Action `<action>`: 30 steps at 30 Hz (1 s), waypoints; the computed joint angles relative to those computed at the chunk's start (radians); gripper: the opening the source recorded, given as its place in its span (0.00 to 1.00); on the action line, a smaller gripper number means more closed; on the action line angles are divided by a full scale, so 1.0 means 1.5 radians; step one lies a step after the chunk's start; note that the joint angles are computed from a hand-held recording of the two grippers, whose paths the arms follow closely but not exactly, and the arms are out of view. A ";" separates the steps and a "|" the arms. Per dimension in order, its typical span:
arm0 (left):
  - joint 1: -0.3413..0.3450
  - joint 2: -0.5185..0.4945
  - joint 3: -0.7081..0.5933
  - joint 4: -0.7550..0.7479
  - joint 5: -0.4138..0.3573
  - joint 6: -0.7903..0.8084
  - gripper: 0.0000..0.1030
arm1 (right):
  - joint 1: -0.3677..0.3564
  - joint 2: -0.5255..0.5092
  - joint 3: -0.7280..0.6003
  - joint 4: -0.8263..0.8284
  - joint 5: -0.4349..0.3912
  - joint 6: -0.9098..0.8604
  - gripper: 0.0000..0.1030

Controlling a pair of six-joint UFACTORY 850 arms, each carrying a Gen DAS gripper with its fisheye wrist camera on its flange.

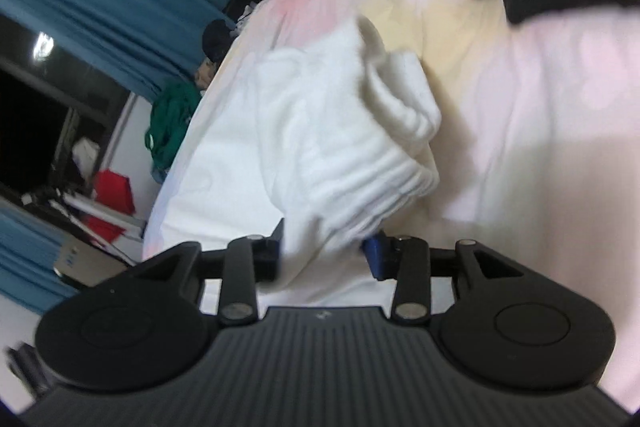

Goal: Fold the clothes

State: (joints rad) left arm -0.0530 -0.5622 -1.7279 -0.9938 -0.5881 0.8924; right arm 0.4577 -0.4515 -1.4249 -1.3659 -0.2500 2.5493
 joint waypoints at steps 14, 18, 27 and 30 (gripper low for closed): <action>0.049 0.346 0.250 -0.098 0.039 0.232 1.00 | 0.143 0.127 -0.023 0.051 -0.261 -0.324 0.62; 0.077 0.433 0.310 -0.112 0.019 0.259 1.00 | 0.194 0.142 -0.024 -0.003 -0.328 -0.327 0.88; 0.150 0.574 0.433 -0.151 -0.035 0.324 1.00 | 0.272 0.132 -0.021 -0.027 -0.409 -0.329 0.86; 0.157 0.598 0.464 -0.165 -0.020 0.338 0.99 | 0.290 0.122 -0.015 -0.047 -0.435 -0.302 0.86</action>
State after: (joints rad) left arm 0.1824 0.3346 -1.0321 -1.2407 -0.6177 1.3987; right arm 0.8927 -0.2678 -1.4480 -1.4368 -0.9025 2.0955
